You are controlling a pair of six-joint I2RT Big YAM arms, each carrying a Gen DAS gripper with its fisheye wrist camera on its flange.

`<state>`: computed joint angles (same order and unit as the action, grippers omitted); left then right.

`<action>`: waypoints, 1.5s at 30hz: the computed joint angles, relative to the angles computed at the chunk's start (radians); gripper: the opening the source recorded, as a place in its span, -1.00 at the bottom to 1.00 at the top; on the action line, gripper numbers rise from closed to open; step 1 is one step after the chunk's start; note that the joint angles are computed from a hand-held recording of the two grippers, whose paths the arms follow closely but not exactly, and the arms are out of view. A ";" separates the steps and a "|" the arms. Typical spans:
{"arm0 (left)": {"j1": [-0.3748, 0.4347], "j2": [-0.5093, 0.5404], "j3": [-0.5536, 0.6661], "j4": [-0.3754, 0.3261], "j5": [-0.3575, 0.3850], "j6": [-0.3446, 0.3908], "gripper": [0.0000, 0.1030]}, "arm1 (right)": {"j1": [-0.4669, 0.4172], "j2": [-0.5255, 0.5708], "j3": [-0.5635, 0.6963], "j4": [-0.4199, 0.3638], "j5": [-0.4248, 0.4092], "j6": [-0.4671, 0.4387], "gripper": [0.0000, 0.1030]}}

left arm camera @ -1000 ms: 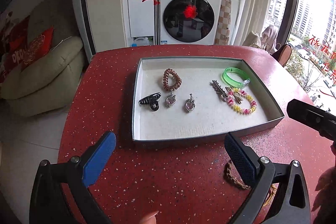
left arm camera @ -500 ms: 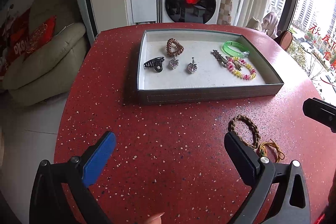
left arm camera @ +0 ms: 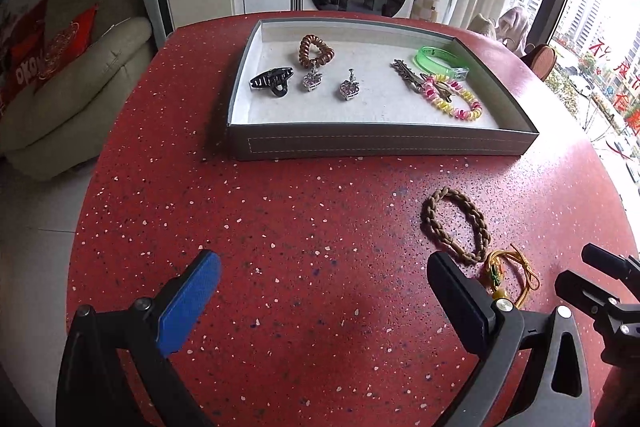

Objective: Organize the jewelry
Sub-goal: 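Withdraw both open tools from the tray toward the last two items, then grasp the braided brown bracelet with the left tool while the right tool grasps the yellow sunflower hair tie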

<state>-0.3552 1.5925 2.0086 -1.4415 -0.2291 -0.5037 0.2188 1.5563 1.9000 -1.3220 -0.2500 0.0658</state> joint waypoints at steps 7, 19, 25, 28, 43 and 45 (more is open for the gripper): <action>-0.004 0.069 0.073 -0.032 0.019 0.003 1.00 | 0.042 -0.028 -0.031 0.014 0.016 -0.091 0.72; -0.013 0.154 0.164 -0.065 0.016 0.037 1.00 | 0.093 -0.024 -0.060 0.049 0.077 -0.123 0.72; -0.014 0.165 0.170 -0.074 -0.009 0.038 1.00 | 0.122 -0.015 -0.078 0.092 0.139 -0.122 0.72; -0.013 0.169 0.174 -0.074 -0.010 0.038 1.00 | 0.127 -0.014 -0.081 0.108 0.151 -0.125 0.72; -0.029 0.173 0.189 -0.076 -0.004 0.064 1.00 | 0.119 -0.030 -0.089 0.118 0.116 -0.126 -0.72; -0.033 0.174 0.195 -0.077 0.006 0.073 0.89 | 0.114 -0.035 -0.093 0.118 0.116 -0.126 -0.72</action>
<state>-0.3877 1.7665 2.2035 -1.5181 -0.2230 -0.4302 0.3330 1.5216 1.8070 -1.2035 -0.1345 -0.0603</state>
